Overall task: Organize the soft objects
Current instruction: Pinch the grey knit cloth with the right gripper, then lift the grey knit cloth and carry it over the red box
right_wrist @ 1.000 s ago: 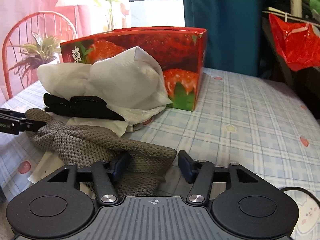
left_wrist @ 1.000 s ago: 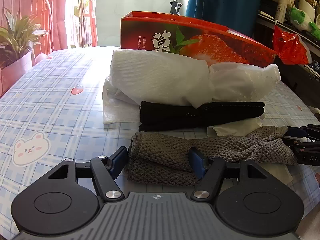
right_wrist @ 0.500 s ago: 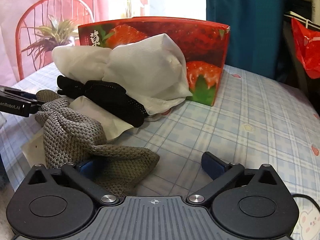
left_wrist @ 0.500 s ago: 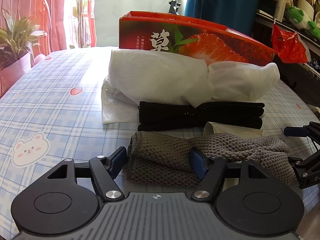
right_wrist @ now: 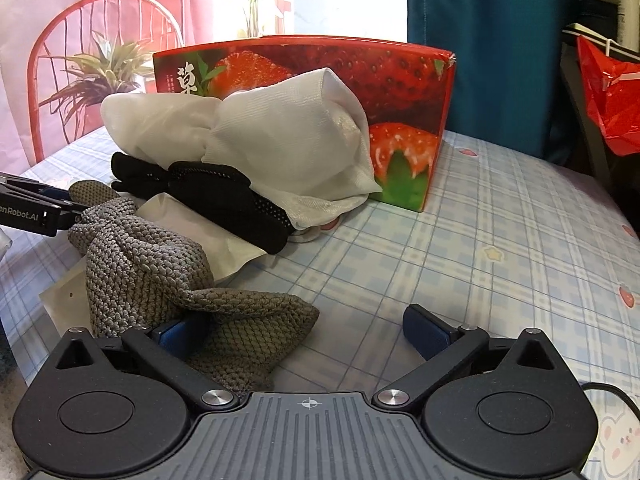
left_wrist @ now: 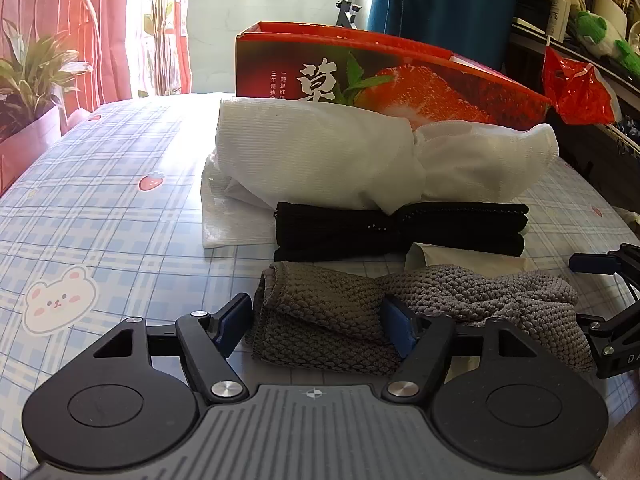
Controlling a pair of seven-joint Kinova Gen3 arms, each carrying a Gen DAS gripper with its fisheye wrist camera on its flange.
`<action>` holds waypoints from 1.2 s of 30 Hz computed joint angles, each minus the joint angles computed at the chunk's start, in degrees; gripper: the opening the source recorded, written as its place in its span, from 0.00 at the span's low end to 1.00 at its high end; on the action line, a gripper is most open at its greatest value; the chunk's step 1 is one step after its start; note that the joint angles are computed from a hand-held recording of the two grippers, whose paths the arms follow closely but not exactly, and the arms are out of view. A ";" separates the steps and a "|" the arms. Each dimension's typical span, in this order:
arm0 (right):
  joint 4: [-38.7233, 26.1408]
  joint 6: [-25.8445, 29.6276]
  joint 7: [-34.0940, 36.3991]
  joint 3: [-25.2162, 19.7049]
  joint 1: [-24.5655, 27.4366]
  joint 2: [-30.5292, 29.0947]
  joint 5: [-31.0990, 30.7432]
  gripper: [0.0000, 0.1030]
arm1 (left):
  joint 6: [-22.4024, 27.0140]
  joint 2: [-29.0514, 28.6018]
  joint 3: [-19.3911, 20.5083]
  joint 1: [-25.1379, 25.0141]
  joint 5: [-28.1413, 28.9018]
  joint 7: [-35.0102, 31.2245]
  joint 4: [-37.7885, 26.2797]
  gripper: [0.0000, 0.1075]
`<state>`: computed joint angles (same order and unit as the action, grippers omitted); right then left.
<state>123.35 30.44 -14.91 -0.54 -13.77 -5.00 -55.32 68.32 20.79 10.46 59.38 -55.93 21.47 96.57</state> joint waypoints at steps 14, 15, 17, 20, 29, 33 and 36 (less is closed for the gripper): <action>-0.14 5.45 4.12 1.75 1.33 -1.01 -1.89 0.51 | 2.90 1.16 -0.66 -0.24 2.66 0.07 -1.57 0.96; -0.30 6.21 4.33 1.89 1.55 -1.01 -2.00 0.47 | 2.96 1.22 -0.68 -0.23 2.62 0.04 -1.62 0.96; -0.65 6.98 3.65 1.71 1.92 -1.07 -1.52 0.41 | 2.99 1.32 -0.73 -0.25 2.60 0.02 -1.75 0.96; -0.55 7.17 3.90 1.76 2.29 -1.27 -2.16 0.25 | 3.14 1.45 -0.79 -0.04 2.43 0.30 -1.79 0.96; 4.02 0.56 14.70 4.16 0.04 -4.35 -14.56 0.15 | 4.09 2.05 -0.85 1.04 1.70 1.66 -1.97 0.96; 4.98 -0.47 18.82 4.05 -0.13 -4.83 -18.22 0.14 | 2.39 0.26 -0.71 0.78 1.16 3.65 0.11 0.93; 4.91 0.10 19.26 3.86 0.48 -4.76 -18.80 0.14 | 1.42 -1.21 -0.25 1.12 -1.01 6.58 2.21 0.59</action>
